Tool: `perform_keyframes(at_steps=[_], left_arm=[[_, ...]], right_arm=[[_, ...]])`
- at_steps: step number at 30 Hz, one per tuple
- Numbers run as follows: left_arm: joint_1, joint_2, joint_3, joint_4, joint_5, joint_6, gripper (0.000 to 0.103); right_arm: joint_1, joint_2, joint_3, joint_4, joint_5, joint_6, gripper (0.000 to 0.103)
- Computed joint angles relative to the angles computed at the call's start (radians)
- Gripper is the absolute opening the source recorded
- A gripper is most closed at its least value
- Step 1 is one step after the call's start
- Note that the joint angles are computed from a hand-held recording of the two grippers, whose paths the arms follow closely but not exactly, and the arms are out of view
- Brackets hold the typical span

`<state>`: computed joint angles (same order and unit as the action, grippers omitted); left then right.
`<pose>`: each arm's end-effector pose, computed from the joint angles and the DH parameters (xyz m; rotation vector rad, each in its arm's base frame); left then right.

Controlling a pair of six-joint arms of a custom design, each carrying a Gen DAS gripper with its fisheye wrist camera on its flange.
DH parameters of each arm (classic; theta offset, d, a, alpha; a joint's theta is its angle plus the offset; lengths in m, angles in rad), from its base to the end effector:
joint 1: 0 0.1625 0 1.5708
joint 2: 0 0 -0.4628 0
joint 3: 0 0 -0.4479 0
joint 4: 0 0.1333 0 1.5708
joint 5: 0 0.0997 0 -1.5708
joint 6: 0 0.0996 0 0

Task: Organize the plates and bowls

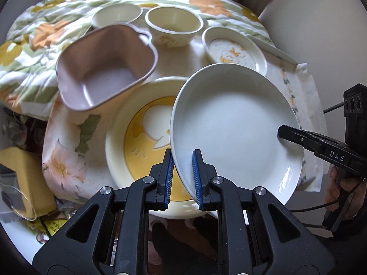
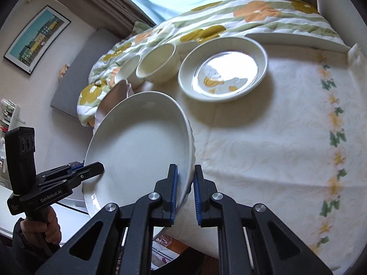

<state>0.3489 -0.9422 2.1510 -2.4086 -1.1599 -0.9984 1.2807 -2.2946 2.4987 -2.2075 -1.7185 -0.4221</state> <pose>-0.4018 -0.3304 -0.0033 0.3938 2.5908 -0.2704 0.0382 -0.2868 0.3708 0.1398 -2.8076 0.5064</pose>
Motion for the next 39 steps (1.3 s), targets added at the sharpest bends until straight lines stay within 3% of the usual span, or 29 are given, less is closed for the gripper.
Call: perform_keyframes(at_steps=[8,17,24,28,39], left_arm=[[0.085,-0.006,0.062,-0.085,-0.035,0.129,0.014],[0.1,0.019,0.043,-0.061,-0.005,0.24,0.015],[0.075,0.046,0.031,-0.016,0.037,0.261,0.015],[0.048,0.061,0.021,0.022,0.09,0.278,0.015],[-0.028,0.114,-0.009,0.155,0.235,0.291,0.016]], right_arm=[[0.114,0.098,0.066,-0.178,-0.141,0.148,0.012],[0.191,0.133,0.107,-0.292,-0.245,0.243,0.012],[0.226,0.158,0.124,-0.341,-0.299,0.263,0.012],[0.237,0.169,0.129,-0.36,-0.317,0.259,0.012],[0.329,0.27,0.138,-0.449,-0.457,0.218,0.012]])
